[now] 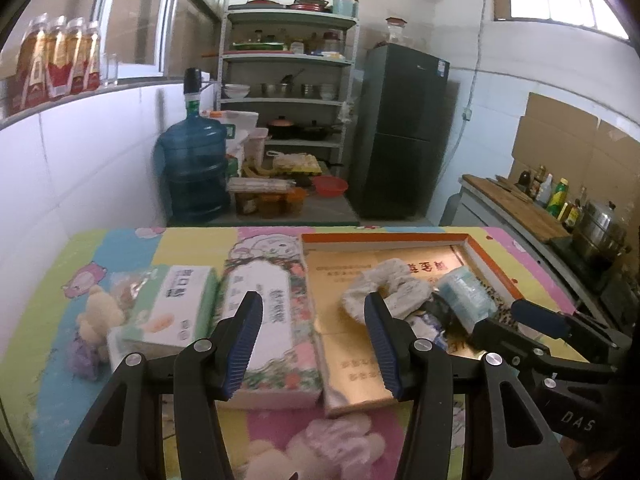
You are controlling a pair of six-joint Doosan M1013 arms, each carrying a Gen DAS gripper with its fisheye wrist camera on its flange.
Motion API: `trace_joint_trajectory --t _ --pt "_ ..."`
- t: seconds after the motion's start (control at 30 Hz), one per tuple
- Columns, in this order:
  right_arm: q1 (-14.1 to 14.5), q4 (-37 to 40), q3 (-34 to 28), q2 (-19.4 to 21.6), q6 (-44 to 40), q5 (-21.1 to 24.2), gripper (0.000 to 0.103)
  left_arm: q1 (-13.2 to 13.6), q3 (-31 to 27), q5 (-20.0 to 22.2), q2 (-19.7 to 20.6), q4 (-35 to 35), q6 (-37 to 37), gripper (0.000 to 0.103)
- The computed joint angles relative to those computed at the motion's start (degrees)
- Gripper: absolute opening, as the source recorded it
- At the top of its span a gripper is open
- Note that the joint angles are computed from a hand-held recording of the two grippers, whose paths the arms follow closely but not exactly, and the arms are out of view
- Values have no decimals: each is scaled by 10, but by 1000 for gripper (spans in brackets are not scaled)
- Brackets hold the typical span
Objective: Organize soft objects
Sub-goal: 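Lower the green tissue pack into the box and open right tool, then move both tools back over the pile toward the teddy bear and white roll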
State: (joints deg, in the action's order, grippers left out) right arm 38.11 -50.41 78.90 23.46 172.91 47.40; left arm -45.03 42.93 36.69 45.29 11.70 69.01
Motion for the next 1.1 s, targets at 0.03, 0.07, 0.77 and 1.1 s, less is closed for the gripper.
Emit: trace_joint_trajectory --t 0.03,0.07,0.77,1.1 --pt "2 0 -2 1 0 1 62 1 7 -3 -4 2 -2 55" --pt "4 -1 -3 2 1 2 62 3 15 -6 -9 5 -3 55" --pt "48 8 -80 50 -27 47 62 44 185 -101 -104 63 -80 55" --pt "61 30 -135 85 -74 44 62 69 249 -136 -134 100 -136 55"
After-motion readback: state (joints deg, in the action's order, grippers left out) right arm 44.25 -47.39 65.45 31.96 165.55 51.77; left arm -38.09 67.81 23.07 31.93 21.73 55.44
